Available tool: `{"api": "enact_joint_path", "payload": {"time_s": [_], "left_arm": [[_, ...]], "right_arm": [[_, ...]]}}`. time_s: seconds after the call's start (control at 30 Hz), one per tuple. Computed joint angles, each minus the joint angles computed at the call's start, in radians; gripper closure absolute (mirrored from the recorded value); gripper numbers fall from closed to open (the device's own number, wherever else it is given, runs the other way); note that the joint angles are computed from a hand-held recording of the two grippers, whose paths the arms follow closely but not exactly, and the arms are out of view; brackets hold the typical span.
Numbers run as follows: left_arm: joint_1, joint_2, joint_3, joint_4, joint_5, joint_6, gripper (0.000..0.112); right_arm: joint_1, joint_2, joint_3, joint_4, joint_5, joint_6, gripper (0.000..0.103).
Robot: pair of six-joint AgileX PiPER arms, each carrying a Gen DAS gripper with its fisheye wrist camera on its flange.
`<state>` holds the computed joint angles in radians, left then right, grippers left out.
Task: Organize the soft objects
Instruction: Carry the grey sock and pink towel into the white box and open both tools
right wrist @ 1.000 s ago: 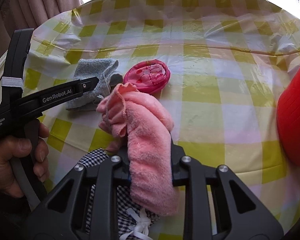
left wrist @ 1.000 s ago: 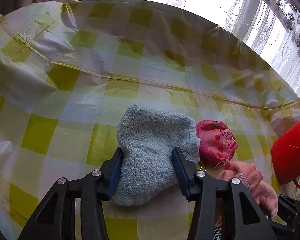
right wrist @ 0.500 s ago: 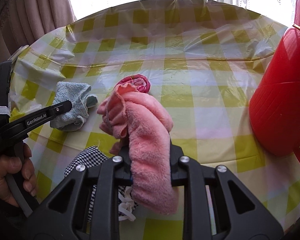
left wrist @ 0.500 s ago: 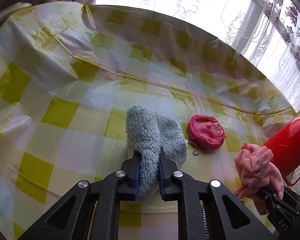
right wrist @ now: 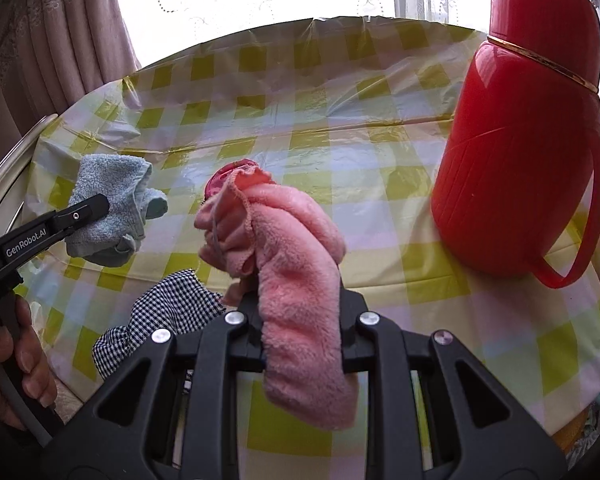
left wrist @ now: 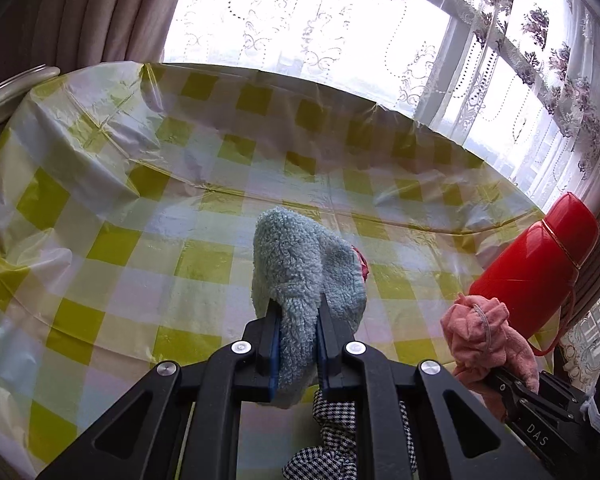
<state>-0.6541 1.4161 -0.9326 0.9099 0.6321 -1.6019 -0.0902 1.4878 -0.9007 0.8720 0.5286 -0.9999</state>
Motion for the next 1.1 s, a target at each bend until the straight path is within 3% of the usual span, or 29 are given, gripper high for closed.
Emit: {"api": "enact_joint_path", "payload": {"time_s": [0.33,0.63,0.83,1.1], "left_arm": [[-0.217,0.032,-0.093,0.014,0.085,-0.049,0.098],[-0.364,0.151,-0.279,-0.046,0.082,0.042,0.098],[-0.423,0.247,-0.410,-0.128,0.045,0.149,0.098],[-0.490,0.378,-0.591,-0.271,0.022,0.318,0.098]], "right_arm": [[-0.228,-0.119,0.076,0.074,0.150,-0.156,0.078],[-0.562,-0.168,0.079,0.058,0.354,-0.299,0.078],[-0.821,-0.114,0.006,0.022,0.460,-0.397,0.078],[-1.055,-0.003,-0.106,-0.039,0.500,-0.443,0.078]]}}
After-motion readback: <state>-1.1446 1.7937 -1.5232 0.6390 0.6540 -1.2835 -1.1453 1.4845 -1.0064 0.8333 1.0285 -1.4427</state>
